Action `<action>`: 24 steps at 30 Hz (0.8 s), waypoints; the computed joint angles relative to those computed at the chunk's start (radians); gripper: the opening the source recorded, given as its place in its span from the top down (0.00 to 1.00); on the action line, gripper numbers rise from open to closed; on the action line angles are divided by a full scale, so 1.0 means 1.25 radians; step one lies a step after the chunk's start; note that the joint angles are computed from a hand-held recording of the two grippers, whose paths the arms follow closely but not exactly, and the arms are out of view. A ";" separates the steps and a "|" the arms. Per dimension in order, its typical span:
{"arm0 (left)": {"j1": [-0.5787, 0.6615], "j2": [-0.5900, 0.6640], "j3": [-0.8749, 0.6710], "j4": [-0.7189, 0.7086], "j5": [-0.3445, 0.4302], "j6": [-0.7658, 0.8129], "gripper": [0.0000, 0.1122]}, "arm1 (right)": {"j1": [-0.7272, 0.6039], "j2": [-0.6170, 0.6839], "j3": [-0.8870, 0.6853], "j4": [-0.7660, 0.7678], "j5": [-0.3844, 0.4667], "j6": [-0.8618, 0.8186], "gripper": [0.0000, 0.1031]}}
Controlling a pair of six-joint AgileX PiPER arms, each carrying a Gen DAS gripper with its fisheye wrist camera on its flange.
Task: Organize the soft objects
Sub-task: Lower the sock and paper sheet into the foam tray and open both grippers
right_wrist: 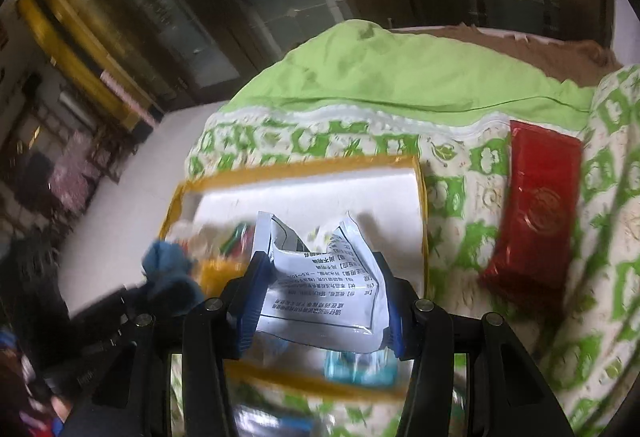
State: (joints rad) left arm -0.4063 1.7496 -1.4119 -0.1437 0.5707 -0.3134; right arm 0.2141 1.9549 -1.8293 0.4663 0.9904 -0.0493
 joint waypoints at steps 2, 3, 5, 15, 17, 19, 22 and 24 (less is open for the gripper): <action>-0.002 0.041 -0.044 -0.005 0.009 0.011 0.67 | -0.001 0.037 -0.046 0.007 0.005 0.010 0.48; -0.003 0.060 -0.064 -0.004 0.014 0.013 0.67 | -0.001 0.057 -0.067 0.012 0.006 0.014 0.48; -0.002 0.101 -0.103 -0.002 0.024 0.012 0.67 | 0.001 0.096 -0.114 0.019 0.018 0.021 0.48; -0.006 0.203 -0.177 -0.034 0.033 0.035 0.66 | 0.008 0.222 -0.249 0.031 0.036 0.045 0.48; -0.007 0.215 -0.192 -0.050 0.031 0.040 0.66 | 0.003 0.223 -0.254 0.036 0.040 0.045 0.48; -0.013 0.230 -0.219 -0.053 0.040 0.039 0.66 | -0.002 0.221 -0.255 0.035 0.039 0.046 0.48; -0.022 0.245 -0.246 -0.071 0.050 0.050 0.66 | -0.003 0.221 -0.253 0.034 0.038 0.046 0.48; -0.028 0.244 -0.248 -0.051 0.056 0.035 0.66 | 0.001 0.219 -0.248 0.028 0.037 0.048 0.48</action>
